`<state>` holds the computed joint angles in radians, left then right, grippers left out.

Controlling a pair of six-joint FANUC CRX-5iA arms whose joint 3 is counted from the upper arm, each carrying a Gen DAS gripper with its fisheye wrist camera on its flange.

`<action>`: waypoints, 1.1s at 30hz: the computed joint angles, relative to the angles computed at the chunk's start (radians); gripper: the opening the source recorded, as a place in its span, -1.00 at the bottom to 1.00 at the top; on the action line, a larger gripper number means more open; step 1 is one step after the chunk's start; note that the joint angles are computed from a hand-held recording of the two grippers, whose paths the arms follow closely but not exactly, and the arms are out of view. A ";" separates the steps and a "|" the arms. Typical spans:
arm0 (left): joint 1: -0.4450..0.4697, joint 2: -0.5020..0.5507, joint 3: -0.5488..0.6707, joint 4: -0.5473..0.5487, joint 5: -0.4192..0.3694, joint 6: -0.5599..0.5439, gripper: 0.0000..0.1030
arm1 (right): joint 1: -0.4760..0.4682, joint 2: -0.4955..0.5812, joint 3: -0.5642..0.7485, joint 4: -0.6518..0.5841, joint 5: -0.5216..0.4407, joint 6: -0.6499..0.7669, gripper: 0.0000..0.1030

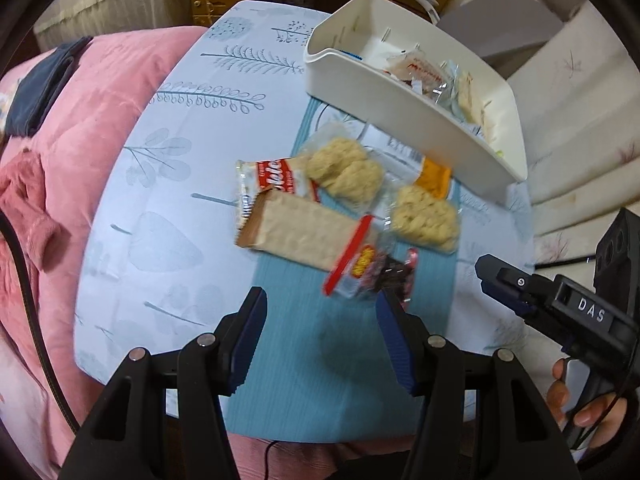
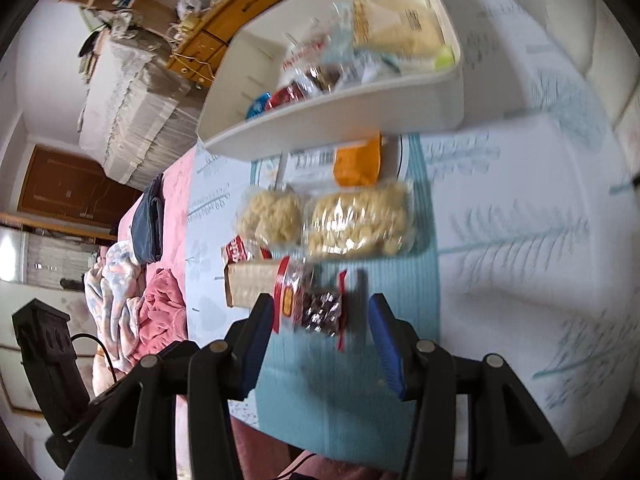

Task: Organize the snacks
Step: 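Move both open tools back to the snacks beside the tray, then grasp the red-labelled dark snack bag with the right tool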

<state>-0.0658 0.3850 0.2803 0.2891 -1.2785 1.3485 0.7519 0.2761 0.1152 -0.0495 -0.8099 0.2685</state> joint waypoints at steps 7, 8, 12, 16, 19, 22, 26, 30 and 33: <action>0.030 0.063 0.068 -0.009 -0.050 -0.227 0.08 | 0.046 0.031 -0.014 0.015 0.058 -0.257 -0.04; 0.031 0.073 0.082 -0.012 -0.056 -0.266 0.08 | 0.052 0.032 -0.021 0.025 0.069 -0.303 -0.04; 0.029 0.119 0.140 -0.027 -0.080 -0.406 0.08 | 0.081 0.032 -0.075 0.105 0.150 -0.543 -0.04; 0.021 0.169 0.197 -0.044 -0.092 -0.549 0.08 | 0.106 0.029 -0.136 0.206 0.227 -0.806 -0.04; 0.017 0.190 0.209 -0.033 -0.083 -0.661 0.08 | 0.116 0.036 -0.159 0.260 0.249 -0.981 -0.04; 0.009 0.202 0.211 -0.030 -0.072 -0.786 0.08 | 0.125 0.046 -0.171 0.310 0.249 -1.137 -0.04; -0.005 0.223 0.217 -0.027 -0.079 -0.898 0.08 | 0.133 0.052 -0.199 0.373 0.275 -1.317 -0.04; -0.019 0.247 0.234 -0.033 -0.094 -0.955 0.19 | 0.133 0.050 -0.225 0.424 0.286 -1.462 -0.05; -0.030 0.263 0.246 -0.042 -0.102 -0.984 0.28 | 0.135 0.048 -0.247 0.470 0.294 -1.588 -0.05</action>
<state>-0.0961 0.6476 0.5260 0.2468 -1.3801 0.3646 0.8869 0.3245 -0.1321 0.4208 -0.5156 -1.3194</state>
